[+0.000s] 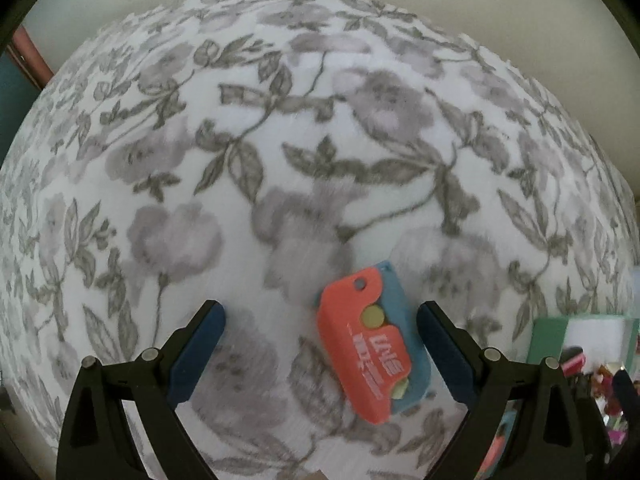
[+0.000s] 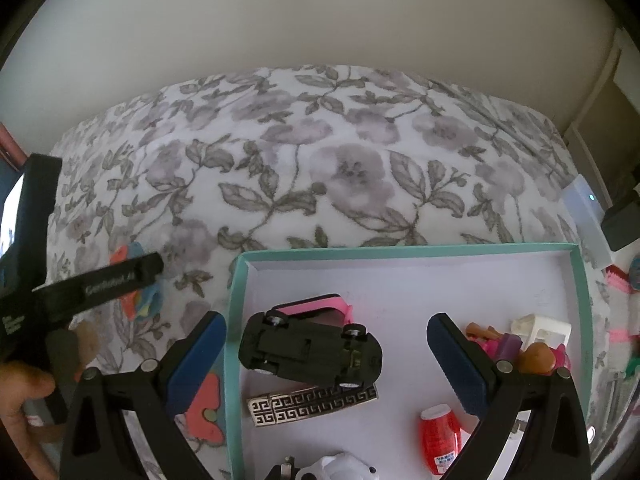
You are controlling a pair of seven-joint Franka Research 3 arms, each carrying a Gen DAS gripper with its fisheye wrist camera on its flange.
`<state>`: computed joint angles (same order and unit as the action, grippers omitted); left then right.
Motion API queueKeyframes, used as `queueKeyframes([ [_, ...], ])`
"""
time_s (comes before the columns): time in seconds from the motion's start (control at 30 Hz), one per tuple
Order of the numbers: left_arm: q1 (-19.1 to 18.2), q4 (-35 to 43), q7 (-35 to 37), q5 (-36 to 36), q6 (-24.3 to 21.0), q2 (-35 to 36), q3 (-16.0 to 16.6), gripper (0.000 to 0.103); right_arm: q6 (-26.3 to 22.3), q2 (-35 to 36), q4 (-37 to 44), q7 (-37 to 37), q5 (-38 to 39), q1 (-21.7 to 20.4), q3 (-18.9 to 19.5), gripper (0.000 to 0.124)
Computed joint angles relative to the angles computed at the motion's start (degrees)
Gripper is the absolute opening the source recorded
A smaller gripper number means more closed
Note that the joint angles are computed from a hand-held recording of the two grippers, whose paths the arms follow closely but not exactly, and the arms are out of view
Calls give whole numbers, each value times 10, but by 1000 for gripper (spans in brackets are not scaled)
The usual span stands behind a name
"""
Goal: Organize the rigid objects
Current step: 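Move the left tool to the orange carrot knife toy and grasp it, then grasp the pink-and-blue block with the right tool while the left tool holds the knife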
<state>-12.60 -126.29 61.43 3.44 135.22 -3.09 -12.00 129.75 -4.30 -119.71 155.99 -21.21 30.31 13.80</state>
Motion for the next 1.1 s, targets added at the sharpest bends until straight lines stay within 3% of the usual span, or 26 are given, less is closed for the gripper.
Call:
queueKeyframes([
  [0.07,2,-10,6,-6,3,-9,3,95,1,0,2,-2,0,2,1,102],
  [0.2,6,-24,7,3,6,-26,6,65,-5,3,10,-2,-2,6,4,102],
  [0.27,7,-28,14,5,6,-31,8,59,-4,4,12,-3,-1,9,4,102],
  [0.33,8,-33,16,8,9,-37,9,44,-8,6,15,-2,-2,11,5,102],
  [0.83,-4,-128,63,-43,-20,-140,29,44,81,17,9,-20,27,29,10,101],
  [1.1,12,-219,115,-43,-12,-233,64,44,159,25,-1,-65,74,36,6,90],
])
